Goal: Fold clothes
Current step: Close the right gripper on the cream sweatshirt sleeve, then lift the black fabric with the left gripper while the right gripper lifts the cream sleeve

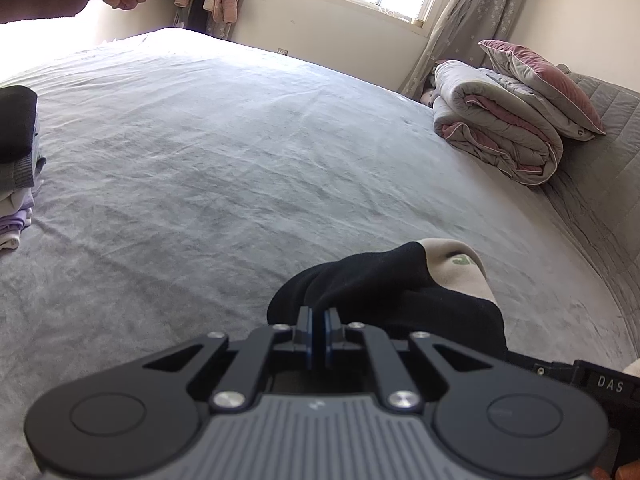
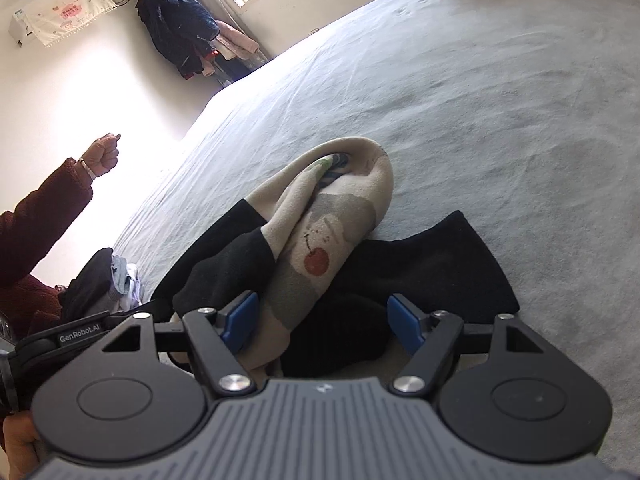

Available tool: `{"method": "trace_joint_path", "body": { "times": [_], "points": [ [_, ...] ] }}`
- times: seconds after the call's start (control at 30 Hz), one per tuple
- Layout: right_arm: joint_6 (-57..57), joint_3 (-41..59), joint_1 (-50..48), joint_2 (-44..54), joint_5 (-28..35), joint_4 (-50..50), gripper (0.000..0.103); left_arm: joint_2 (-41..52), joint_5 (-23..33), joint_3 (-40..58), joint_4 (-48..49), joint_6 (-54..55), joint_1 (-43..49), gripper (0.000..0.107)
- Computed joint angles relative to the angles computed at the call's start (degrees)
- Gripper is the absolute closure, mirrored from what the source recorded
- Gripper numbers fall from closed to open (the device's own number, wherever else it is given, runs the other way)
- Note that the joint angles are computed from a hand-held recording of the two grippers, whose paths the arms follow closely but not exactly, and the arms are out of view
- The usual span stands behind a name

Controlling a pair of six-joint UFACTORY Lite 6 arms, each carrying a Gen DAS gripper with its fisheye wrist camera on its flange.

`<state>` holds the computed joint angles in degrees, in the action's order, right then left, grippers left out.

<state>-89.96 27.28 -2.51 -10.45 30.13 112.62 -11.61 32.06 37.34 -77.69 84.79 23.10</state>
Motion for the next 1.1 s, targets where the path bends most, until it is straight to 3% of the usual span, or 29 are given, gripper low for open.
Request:
{"method": "trace_joint_path", "body": {
  "times": [0.33, 0.4, 0.43, 0.47, 0.7, 0.83, 0.87, 0.9, 1.1],
  "points": [
    [-0.2, 1.5, -0.9, 8.6, 11.1, 6.3, 0.037, 5.1, -0.5, 2.5, 9.9, -7.7, -2.4, 0.098],
    [0.8, 1.5, -0.9, 9.9, 14.4, 6.9, 0.047, 5.8, -1.7, 2.6, 10.9, -8.9, -3.1, 0.098],
    [0.8, 1.6, -1.0, 10.6, 16.0, 7.2, 0.066, 6.1, -1.7, 2.8, 11.1, -9.4, -3.1, 0.098],
    [0.4, 1.0, -0.9, 10.0, 16.7, 8.2, 0.073, 6.4, -1.5, 3.0, 11.3, -9.9, -3.0, 0.098],
    [-1.6, -2.7, -1.7, -3.5, 9.9, 11.1, 0.079, 0.2, -4.7, 0.4, 2.9, -4.2, -5.1, 0.102],
    [2.0, -4.3, -6.6, -9.8, 9.9, 7.4, 0.081, -1.0, -8.9, 1.8, -1.2, -1.2, -9.3, 0.102],
    [3.2, -4.6, -8.1, -11.3, 10.2, 6.2, 0.092, -1.1, -10.3, 2.4, -1.8, -0.7, -10.7, 0.103],
    [4.6, -4.7, -9.9, -12.8, 10.5, 4.6, 0.092, -1.1, -11.7, 3.0, -2.3, -0.1, -12.0, 0.103],
    [8.4, -4.3, -17.1, -15.6, 12.5, -0.7, 0.092, -0.4, -19.8, 9.9, 5.6, -9.2, -21.5, 0.103]
  ]
}}
